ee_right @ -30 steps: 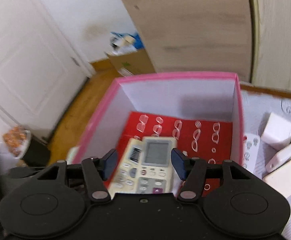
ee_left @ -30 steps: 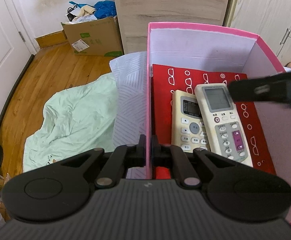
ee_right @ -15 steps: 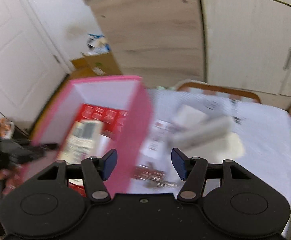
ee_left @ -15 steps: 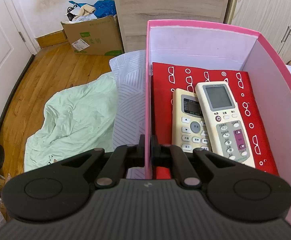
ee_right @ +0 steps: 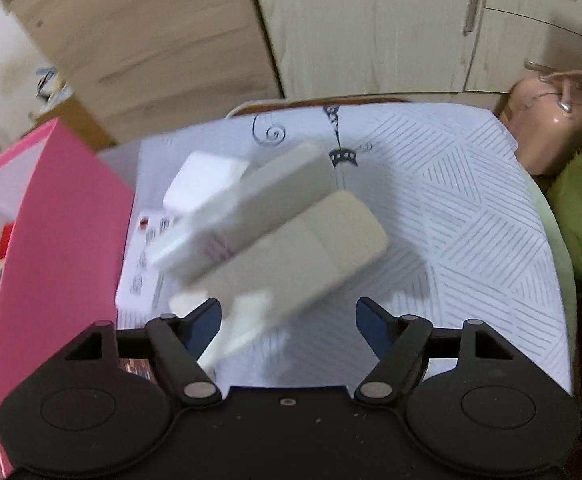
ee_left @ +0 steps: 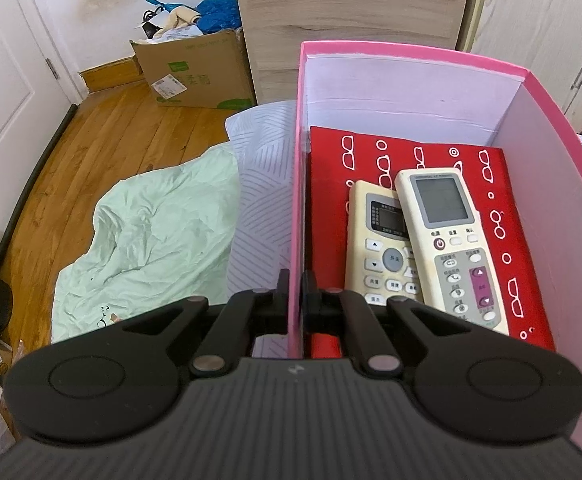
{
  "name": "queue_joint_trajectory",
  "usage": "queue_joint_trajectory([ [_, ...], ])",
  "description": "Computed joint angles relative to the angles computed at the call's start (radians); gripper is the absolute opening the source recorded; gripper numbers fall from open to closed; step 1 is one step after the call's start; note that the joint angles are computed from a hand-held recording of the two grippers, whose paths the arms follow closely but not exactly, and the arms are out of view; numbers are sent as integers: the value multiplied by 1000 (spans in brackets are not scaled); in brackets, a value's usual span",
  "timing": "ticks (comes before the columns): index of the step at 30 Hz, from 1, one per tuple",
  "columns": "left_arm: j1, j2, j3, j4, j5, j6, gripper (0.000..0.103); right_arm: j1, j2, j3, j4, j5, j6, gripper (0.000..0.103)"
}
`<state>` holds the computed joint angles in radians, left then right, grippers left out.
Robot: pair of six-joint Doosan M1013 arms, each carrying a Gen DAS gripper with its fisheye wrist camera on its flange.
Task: Organize rigid objects
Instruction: 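Move the right gripper back to the table over the long white remote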
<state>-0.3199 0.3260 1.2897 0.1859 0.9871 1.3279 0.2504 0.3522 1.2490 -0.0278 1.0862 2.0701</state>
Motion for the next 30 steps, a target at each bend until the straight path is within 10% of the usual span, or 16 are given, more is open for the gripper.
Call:
queue_joint_trajectory([
  [13,-2,-5,8,3,-10,16,4,72,62,-47,-243,16,164,99],
  [20,5,-15,27,-26,-19,53,4,36,38,-48,-154,90,-148,98],
  [30,7,-12,25,-30,-19,47,4,-30,10,-13,-25,39,43,91],
])
